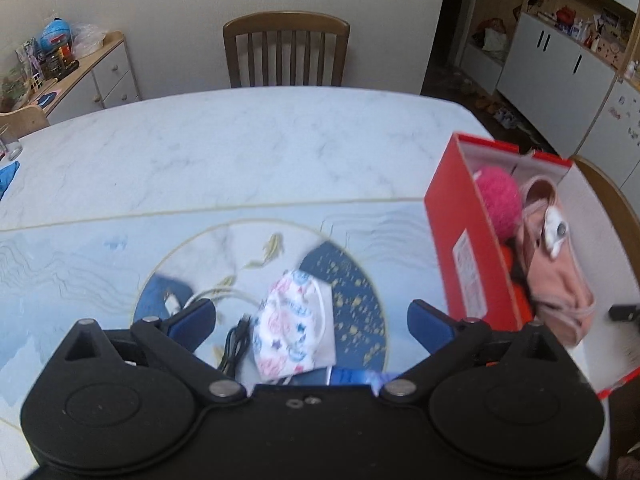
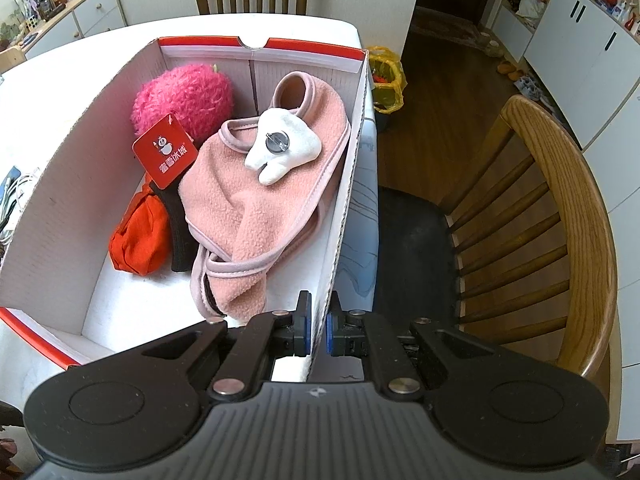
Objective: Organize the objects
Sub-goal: 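Move the left gripper back toward the mask and tissue pack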
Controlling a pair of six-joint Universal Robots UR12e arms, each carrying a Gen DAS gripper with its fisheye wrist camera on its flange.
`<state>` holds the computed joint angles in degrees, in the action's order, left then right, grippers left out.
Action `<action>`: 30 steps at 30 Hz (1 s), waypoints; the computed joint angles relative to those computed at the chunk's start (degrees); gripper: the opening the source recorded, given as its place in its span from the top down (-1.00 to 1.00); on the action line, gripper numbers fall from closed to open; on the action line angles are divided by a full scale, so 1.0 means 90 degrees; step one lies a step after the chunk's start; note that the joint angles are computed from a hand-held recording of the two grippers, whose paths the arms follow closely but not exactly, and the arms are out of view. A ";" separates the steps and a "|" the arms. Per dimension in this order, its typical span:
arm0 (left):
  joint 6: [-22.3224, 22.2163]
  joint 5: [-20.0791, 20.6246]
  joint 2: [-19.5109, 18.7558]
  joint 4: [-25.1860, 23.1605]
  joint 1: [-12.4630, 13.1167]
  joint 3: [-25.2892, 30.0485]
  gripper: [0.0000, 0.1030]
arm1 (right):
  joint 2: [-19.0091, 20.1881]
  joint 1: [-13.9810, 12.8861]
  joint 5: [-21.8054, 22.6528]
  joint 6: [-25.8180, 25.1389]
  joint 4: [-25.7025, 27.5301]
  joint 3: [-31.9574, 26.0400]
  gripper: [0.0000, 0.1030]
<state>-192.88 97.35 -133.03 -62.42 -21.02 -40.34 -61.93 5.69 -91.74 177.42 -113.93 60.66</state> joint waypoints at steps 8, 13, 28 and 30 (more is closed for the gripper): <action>0.0381 -0.0185 0.0268 0.0319 -0.0102 -0.0761 -0.97 | 0.0011 0.0018 -0.0043 0.0018 0.0064 -0.0017 0.88; 0.0646 -0.0093 0.0325 0.0471 -0.0183 -0.1035 -0.97 | 0.0008 0.0026 -0.0065 0.0016 0.0097 -0.0010 0.88; 0.0811 -0.0125 0.0306 0.0484 -0.0273 -0.1244 -0.97 | 0.0005 0.0045 -0.0120 -0.0006 0.0120 0.0000 0.88; 0.0920 -0.0039 0.0280 0.0537 -0.0297 -0.1236 -0.97 | 0.0009 0.0044 -0.0117 -0.0005 0.0145 -0.0009 0.88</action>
